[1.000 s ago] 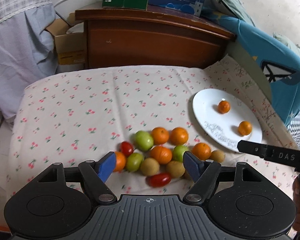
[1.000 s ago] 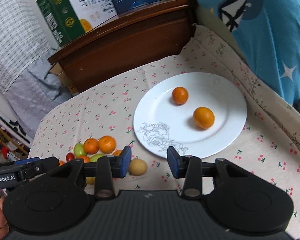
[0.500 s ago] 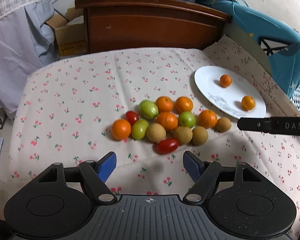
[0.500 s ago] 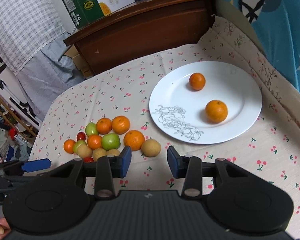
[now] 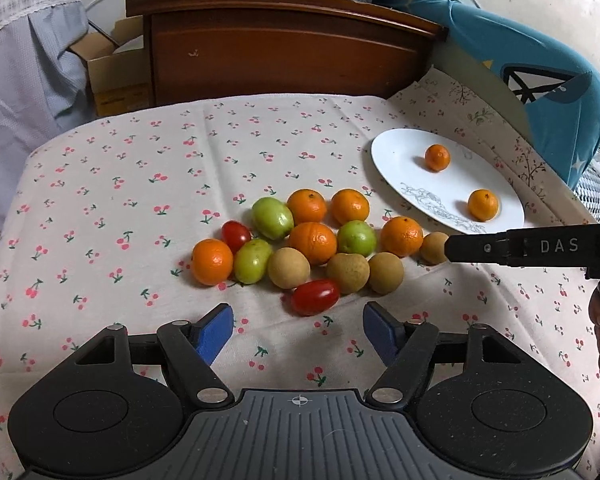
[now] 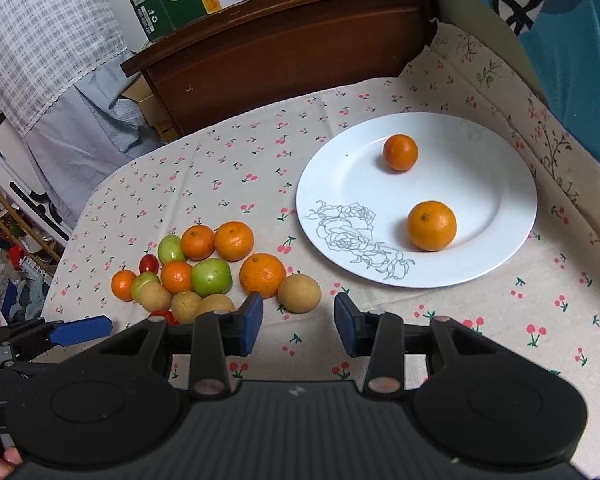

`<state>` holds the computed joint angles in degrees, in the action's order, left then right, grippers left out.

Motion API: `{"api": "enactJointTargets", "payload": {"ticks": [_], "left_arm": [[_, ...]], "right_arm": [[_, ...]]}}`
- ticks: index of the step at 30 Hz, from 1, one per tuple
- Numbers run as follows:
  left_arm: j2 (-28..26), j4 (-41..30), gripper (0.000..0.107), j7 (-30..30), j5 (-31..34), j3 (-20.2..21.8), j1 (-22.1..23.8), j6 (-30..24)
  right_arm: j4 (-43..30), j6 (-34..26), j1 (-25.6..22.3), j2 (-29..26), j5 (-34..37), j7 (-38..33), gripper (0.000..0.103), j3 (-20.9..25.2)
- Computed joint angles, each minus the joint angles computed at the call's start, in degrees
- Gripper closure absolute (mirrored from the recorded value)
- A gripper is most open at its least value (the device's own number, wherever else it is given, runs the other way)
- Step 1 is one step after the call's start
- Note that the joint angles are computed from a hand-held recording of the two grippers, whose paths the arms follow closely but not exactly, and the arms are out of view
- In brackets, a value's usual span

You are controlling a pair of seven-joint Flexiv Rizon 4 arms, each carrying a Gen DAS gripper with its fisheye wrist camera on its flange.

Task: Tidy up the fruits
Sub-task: 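Move both open grippers back to the fruit pile, then grasp the red cherry tomato with the left gripper while the right gripper grasps a brown kiwi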

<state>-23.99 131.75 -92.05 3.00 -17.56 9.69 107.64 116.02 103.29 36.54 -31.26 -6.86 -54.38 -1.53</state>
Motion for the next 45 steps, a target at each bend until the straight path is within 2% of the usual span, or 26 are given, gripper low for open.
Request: {"api": "enactJointTargets", "payload": {"ticks": [9, 12, 19, 22, 25, 28, 38, 45], "left_arm": [[-2.17, -1.06, 0.052, -0.04, 1.71, -1.84, 1.77, 1.36], [-3.00, -1.54, 0.059, -0.14, 2.68, -3.37, 3.15, 1.37], [-4.16, -2.58, 0.065, 0.14, 2.48, -2.17, 1.59, 1.96], [-4.42, -2.79, 0.072, 0.08, 2.54, -1.81, 1.26, 2.36], [-4.46, -2.71, 0.074, -0.07, 3.00, -2.47, 1.96, 2.33], [-4.34, -2.66, 0.080, -0.03, 3.00, -2.12, 1.60, 2.30], [-2.50, -1.21, 0.081, -1.11, 3.29, -2.41, 2.21, 2.61], [-0.64, -0.45, 0.081, -2.03, 3.30, -0.68, 0.72, 3.38]], "right_arm": [[-1.33, -0.50, 0.30, -1.32, -0.41, -0.18, 0.062, -0.08], [-1.65, -0.49, 0.46, -1.66, -0.53, -0.18, 0.062, -0.22], [-2.28, -0.93, 0.61, -2.33, -0.62, 0.36, 0.063, -0.36], [-2.47, -1.08, 0.92, -2.57, -0.66, 0.58, 0.066, -0.68], [-2.47, -0.94, 1.85, -2.76, -0.53, 0.67, 0.068, -1.71], [-2.58, -1.11, 1.49, -2.86, -0.65, 0.69, 0.076, -1.36], [-2.04, 0.52, -1.41, -2.19, -1.50, -0.67, 0.076, 1.88], [-1.17, 1.65, -2.08, -1.20, -1.12, -1.76, 0.076, 3.01]]}}
